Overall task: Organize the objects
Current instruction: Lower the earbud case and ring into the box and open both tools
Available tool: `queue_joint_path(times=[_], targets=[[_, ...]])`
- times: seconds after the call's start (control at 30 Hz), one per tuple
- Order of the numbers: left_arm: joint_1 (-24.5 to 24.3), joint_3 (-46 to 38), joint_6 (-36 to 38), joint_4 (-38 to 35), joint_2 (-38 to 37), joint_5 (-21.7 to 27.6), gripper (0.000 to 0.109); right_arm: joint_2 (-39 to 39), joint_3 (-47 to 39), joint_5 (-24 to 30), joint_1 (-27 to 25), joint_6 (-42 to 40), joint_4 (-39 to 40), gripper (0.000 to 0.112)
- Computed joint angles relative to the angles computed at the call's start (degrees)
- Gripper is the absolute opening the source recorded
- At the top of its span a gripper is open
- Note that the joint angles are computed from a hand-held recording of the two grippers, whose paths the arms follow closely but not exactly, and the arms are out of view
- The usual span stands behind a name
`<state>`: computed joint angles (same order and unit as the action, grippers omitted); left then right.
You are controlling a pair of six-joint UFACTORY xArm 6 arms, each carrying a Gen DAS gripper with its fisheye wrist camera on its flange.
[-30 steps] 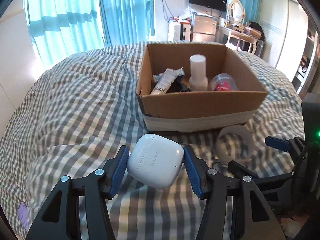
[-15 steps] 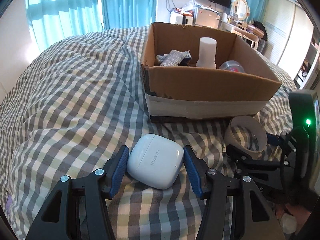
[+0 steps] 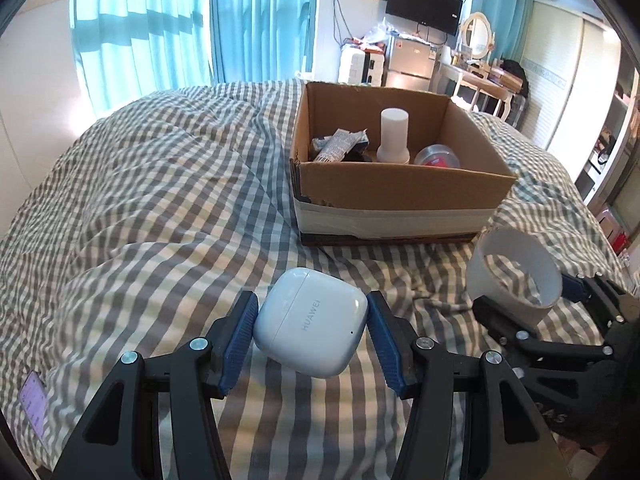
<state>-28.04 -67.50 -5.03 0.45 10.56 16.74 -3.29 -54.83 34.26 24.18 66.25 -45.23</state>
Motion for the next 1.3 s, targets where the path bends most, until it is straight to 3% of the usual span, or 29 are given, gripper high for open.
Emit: queue_joint_path(times=[0.27,0.57,0.93,1.3], targets=[[-0.6,2.4,-1.9,2.5,-4.4,-0.9,0.057,-5.8,1.2,2.3,2.3,2.7,-3.7,0.080],[-1.5,-4.0,-1.5,2.7,-2.5,1.1,0.057,-6.9,-1.6,2.7,2.2,2.5,-6.5,0.080],[-1.3,-20.0,-0.6,3.1,7.6,5.5,0.057,-4.3,-7.0,-1.5,-4.3,-3.1,-3.3,0.080],[-1.6,-44.5,3.2,-0.1,25.1,13.3,0.057,6.0,-17.1,-6.1,-10.9,-11.3,3.7,0.080]])
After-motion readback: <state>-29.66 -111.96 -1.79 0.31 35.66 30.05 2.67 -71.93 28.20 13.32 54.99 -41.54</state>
